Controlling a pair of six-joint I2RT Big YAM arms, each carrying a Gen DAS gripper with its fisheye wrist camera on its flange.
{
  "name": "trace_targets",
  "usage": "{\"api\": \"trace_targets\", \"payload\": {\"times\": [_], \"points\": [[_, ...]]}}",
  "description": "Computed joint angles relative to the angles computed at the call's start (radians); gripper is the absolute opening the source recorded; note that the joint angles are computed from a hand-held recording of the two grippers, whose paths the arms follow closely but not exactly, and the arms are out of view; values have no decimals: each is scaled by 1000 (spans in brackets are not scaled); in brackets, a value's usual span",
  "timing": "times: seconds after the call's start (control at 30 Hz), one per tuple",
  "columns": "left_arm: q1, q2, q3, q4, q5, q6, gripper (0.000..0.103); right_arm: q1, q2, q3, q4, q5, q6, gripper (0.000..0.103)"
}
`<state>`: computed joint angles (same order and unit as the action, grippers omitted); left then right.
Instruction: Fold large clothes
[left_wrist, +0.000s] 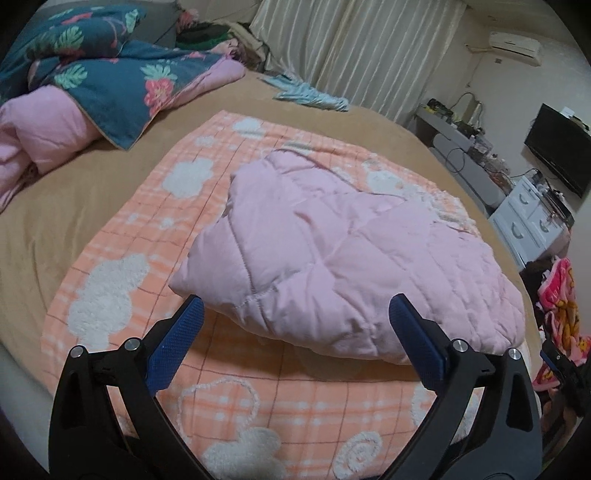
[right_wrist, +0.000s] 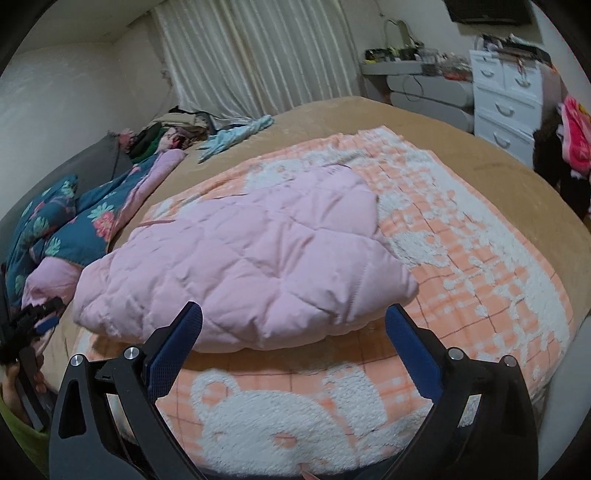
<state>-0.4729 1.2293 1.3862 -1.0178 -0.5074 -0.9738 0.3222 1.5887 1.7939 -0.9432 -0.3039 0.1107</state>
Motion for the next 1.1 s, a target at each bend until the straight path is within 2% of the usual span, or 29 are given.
{"api": "trace_targets", "payload": {"times": [0.27,0.5,0.93,1.1], "points": [[-48,-5,33,-14,-47,25,94,44,-47,-9,-13,9,-67,99],[-104,-1,53,-14,-91,47,94,77,-98,-41,13,19,-103,99],[-212,10,35,9,-182,69,94,126,-212,-181,141,115,-137,99],[-229,18,3,13,-172,42,94,131,-243,-238,181,135,-132,99]]}}
